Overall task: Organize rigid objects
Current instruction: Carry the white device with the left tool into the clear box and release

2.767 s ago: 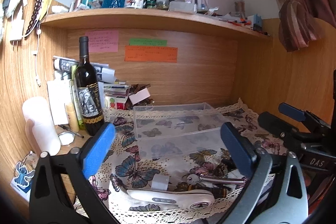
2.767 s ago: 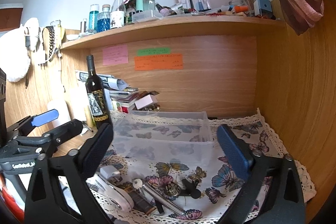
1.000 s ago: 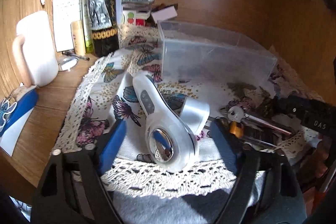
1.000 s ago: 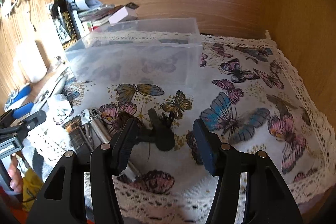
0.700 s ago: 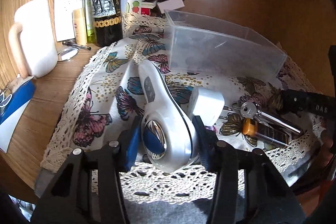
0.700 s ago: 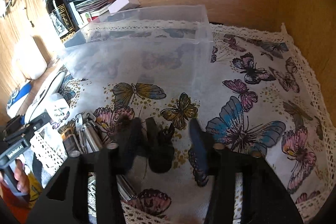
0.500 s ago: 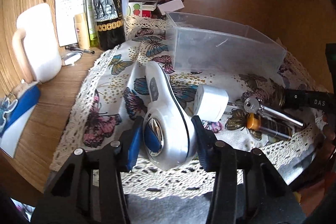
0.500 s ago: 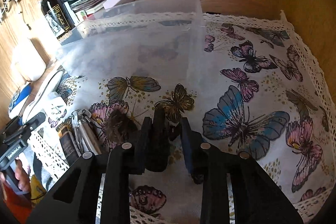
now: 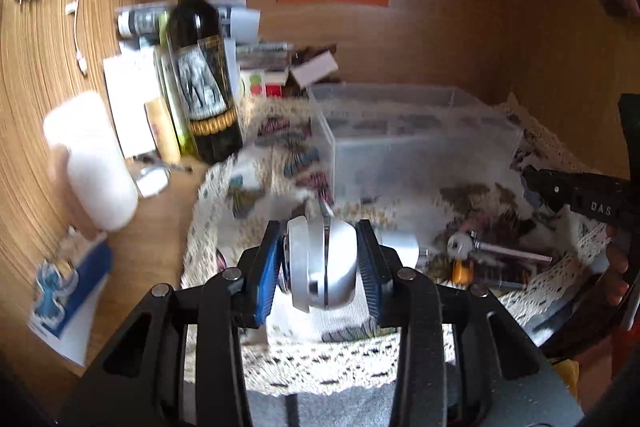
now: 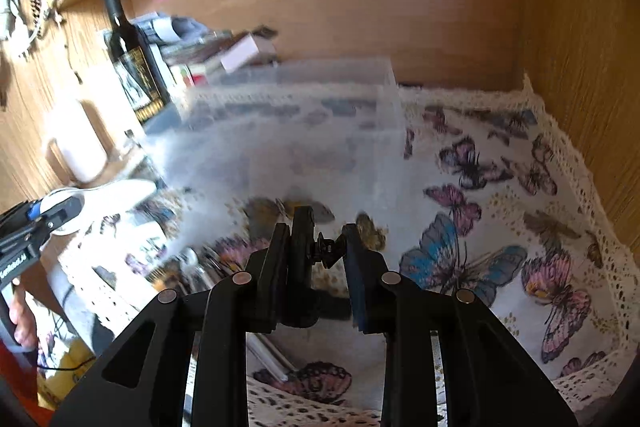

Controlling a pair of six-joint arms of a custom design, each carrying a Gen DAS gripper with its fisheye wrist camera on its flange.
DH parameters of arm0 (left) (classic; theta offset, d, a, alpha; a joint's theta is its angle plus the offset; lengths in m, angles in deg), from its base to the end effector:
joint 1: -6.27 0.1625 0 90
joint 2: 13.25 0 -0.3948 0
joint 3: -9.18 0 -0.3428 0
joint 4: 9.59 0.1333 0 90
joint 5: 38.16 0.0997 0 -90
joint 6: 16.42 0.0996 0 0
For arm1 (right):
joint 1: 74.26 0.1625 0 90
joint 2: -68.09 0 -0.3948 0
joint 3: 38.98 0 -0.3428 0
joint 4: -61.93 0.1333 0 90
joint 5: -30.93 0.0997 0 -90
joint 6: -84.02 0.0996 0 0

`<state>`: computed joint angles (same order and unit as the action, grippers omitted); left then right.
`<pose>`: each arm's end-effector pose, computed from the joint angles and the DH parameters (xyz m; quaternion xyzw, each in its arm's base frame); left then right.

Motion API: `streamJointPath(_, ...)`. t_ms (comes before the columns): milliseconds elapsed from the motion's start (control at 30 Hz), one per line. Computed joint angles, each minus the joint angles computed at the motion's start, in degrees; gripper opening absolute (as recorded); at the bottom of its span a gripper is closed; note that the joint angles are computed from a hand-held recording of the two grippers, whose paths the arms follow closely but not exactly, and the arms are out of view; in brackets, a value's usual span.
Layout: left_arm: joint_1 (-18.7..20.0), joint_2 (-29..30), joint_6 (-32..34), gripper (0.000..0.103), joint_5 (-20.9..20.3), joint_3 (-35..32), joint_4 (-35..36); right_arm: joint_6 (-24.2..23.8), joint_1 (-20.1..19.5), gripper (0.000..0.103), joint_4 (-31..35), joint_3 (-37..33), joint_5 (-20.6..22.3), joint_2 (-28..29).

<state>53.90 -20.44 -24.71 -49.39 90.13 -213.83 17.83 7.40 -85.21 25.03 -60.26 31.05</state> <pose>-0.2175 -0.5812 -0.0672 0.0026 0.7577 -0.4964 0.4237 0.0201 -0.7679 0.2089 0.4646 -0.8464 0.2010 0.1656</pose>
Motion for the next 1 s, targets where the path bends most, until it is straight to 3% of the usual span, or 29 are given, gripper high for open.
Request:
streamJointPath(200, -1.0, 1.0, 15.9, 0.036, 0.9, -5.3, -10.0, -0.1, 0.2, 0.024, -1.2, 2.4, 4.1, -2.1)
streamJointPath(267, -1.1, 1.0, 18.5, 0.036, 0.8, -6.4, -11.1, 0.1, 0.4, 0.024, -1.2, 2.4, 4.9, -2.2)
streamJointPath(600, -0.4, -3.4, 14.2, 0.036, -4.4, -4.5, -6.6, 0.6, 0.9, 0.024, -0.6, 1.2, 7.9, -2.4)
streamJointPath(800, -0.4, -2.0, 26.2, 0.036, -6.0, -11.8, -13.6, 1.3, 2.1, 0.024, 0.2, -2.2, 8.5, -0.8)
streamJointPath(1000, 0.2, -0.1, 36.0, 0.036, -9.4, -20.7, -15.0, 1.7, 3.5, 0.024, 1.0, -6.7, 8.9, 1.9)
